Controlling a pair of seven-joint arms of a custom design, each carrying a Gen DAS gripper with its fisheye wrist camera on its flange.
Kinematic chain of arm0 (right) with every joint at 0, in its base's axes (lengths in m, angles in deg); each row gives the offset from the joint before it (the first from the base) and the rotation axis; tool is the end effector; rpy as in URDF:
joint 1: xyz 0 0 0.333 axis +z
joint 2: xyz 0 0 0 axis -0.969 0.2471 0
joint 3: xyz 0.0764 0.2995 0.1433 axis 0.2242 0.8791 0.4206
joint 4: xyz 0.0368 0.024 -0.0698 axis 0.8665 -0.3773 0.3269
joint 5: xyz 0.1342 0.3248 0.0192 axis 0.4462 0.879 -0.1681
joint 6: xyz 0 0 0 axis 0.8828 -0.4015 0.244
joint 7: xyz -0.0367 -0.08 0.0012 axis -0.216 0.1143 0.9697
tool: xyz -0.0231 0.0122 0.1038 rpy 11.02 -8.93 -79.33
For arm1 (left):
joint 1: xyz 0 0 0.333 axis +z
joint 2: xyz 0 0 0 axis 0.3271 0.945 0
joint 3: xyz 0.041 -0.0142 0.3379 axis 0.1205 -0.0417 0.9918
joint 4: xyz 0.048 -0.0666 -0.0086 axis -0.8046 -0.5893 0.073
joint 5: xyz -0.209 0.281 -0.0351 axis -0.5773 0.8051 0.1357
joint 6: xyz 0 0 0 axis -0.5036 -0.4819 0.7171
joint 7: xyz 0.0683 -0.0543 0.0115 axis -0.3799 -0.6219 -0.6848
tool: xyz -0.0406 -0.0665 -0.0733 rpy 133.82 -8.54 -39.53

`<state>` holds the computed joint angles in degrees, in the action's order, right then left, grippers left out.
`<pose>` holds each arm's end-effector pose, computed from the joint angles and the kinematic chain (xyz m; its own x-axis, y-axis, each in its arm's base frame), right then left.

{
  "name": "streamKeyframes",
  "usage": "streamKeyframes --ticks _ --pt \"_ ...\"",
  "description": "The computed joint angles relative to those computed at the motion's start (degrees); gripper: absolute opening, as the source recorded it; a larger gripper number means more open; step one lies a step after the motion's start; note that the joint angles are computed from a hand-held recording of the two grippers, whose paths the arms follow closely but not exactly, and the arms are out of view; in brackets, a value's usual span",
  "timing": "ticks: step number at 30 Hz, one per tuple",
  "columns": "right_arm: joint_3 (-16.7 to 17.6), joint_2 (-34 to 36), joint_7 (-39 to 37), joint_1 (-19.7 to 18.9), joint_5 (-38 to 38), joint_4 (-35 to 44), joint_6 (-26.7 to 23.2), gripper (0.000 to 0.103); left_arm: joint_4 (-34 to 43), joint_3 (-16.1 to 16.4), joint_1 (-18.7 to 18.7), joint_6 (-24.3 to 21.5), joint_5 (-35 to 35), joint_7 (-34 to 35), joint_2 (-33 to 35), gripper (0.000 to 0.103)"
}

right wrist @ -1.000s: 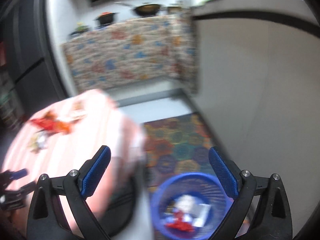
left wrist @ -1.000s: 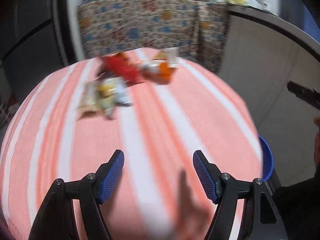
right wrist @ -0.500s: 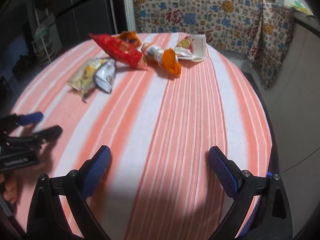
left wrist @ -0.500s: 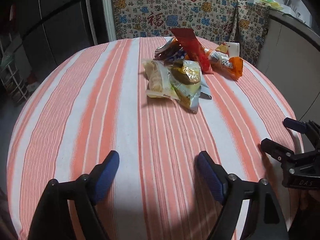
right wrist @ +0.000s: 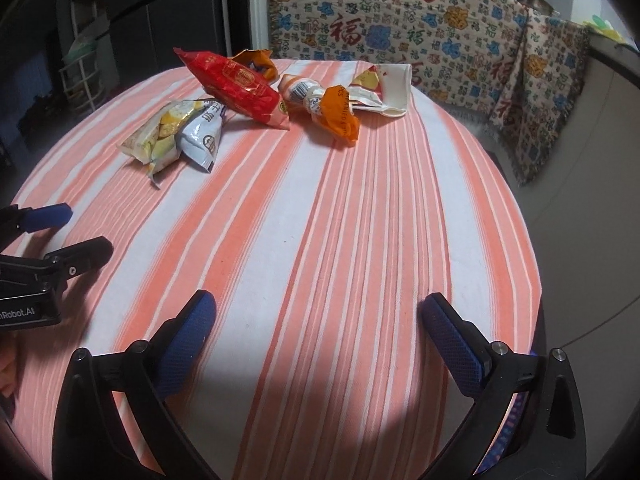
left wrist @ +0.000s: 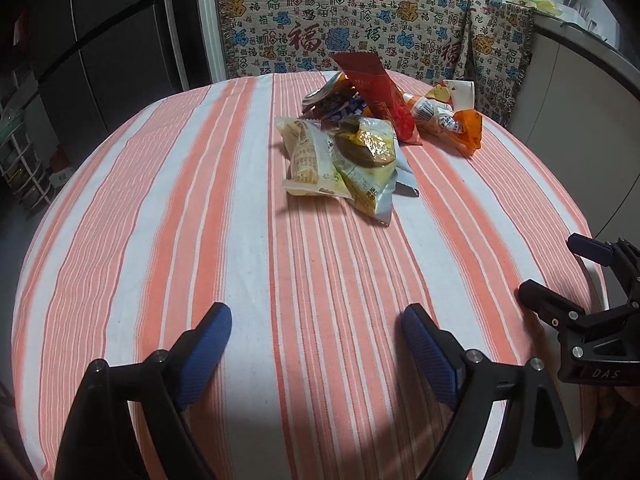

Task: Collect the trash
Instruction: 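Return both tools to the table above the remaining trash, then grasp the cream bread packet with the left tool while the right tool grasps the yellow snack bag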

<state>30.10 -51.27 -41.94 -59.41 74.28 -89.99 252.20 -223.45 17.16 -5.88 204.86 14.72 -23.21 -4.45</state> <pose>0.5088 0.1597 0.3478 0.6850 -0.7280 0.0295 -0.5504 -0.5435 -0.6337 0.3566 -0.3182 0.3643 0.4365 -0.8996 -0.0110 -0.7235 -0.3438 -0.5986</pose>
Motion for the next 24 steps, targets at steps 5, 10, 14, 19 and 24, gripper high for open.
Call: streamKeyframes --ticks 5,10,14,19,24 --pt "-0.05 -0.03 -0.16 -0.06 0.0 0.0 -0.08 0.103 -3.12 1.62 2.25 7.64 6.31 -3.45 -2.25 0.089" --pt "-0.09 -0.05 0.19 -0.07 -0.21 -0.1 -0.07 0.103 -2.93 3.07 5.75 13.66 15.21 -8.18 -3.06 0.089" --pt "-0.09 -0.07 0.1 -0.11 -0.17 -0.1 -0.11 0.103 -1.19 4.25 8.15 14.98 17.66 -10.98 -2.63 0.089" --pt "-0.09 -0.05 0.09 -0.1 -0.15 -0.09 -0.11 0.103 -0.22 5.45 10.46 15.93 16.96 -11.0 -1.21 0.089" --pt "-0.1 -0.04 0.31 -0.09 -0.35 -0.11 -0.18 0.103 -0.05 6.19 12.09 22.1 17.35 -8.15 0.68 0.028"
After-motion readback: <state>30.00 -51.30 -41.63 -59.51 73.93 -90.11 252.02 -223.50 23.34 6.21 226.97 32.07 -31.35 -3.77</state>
